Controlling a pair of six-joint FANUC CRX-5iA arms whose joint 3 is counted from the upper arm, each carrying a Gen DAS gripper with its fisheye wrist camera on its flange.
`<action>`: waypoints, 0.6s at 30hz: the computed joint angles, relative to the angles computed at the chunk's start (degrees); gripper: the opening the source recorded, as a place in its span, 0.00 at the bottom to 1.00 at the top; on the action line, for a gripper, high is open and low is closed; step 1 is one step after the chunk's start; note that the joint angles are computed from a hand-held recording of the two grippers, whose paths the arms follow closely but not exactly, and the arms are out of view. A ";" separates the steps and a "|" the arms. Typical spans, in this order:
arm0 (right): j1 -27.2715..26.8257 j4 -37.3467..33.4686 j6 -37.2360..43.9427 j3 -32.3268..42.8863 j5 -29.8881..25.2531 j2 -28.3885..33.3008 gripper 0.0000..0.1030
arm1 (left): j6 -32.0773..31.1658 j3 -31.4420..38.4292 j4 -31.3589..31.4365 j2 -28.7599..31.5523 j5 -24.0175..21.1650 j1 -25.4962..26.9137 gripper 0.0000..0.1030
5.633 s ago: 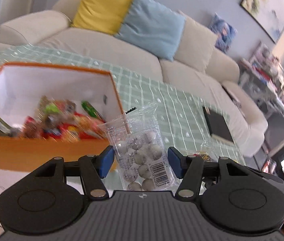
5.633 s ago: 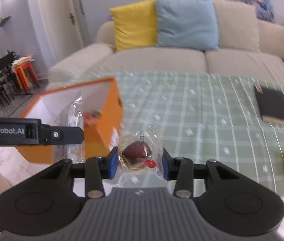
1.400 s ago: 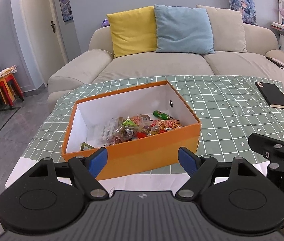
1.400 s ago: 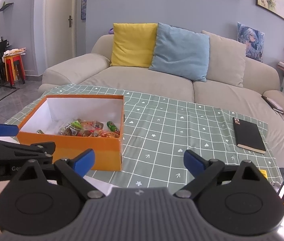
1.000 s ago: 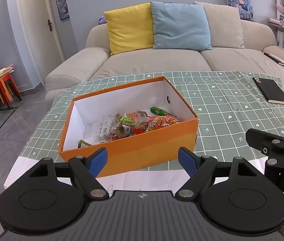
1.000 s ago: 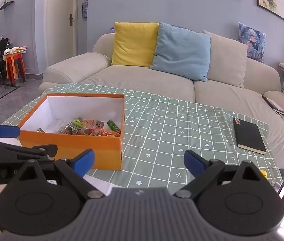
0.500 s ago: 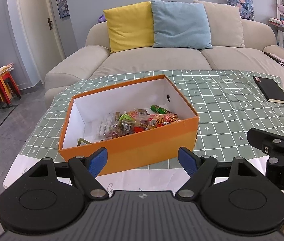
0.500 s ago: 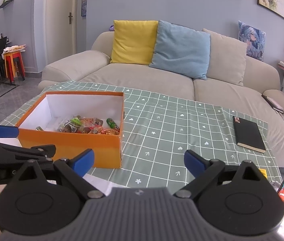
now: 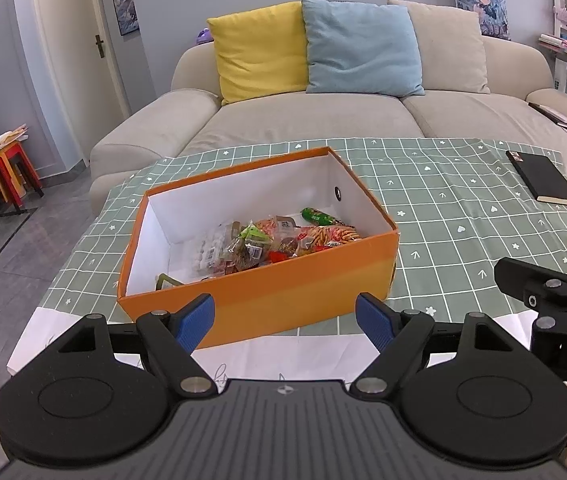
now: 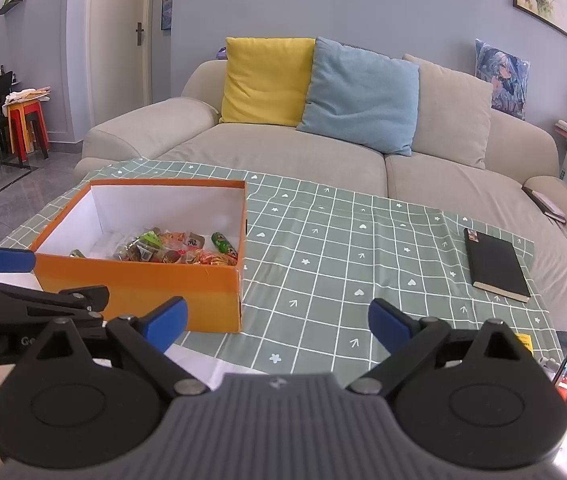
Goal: Organize snacks
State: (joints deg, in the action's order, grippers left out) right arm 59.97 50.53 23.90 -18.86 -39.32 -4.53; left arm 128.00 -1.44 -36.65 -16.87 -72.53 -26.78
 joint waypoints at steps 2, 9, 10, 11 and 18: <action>0.02 0.02 -0.01 0.02 -0.02 0.02 0.92 | -0.01 -0.02 -0.01 -0.02 0.01 0.01 0.91; 0.02 0.03 -0.31 -0.64 0.12 -0.21 0.92 | 0.12 -0.01 0.11 -0.08 0.06 0.17 0.91; 0.03 -0.02 -0.32 -0.69 0.09 -0.21 0.92 | 0.12 -0.01 0.11 -0.08 0.06 0.17 0.91; 0.00 -0.17 -0.25 -0.71 0.13 -0.20 0.92 | 0.26 0.01 -0.05 -0.07 0.04 0.06 0.91; 0.19 -1.20 0.45 -0.23 -0.40 -0.01 0.92 | 1.08 0.36 -1.31 0.31 -0.80 -1.01 0.91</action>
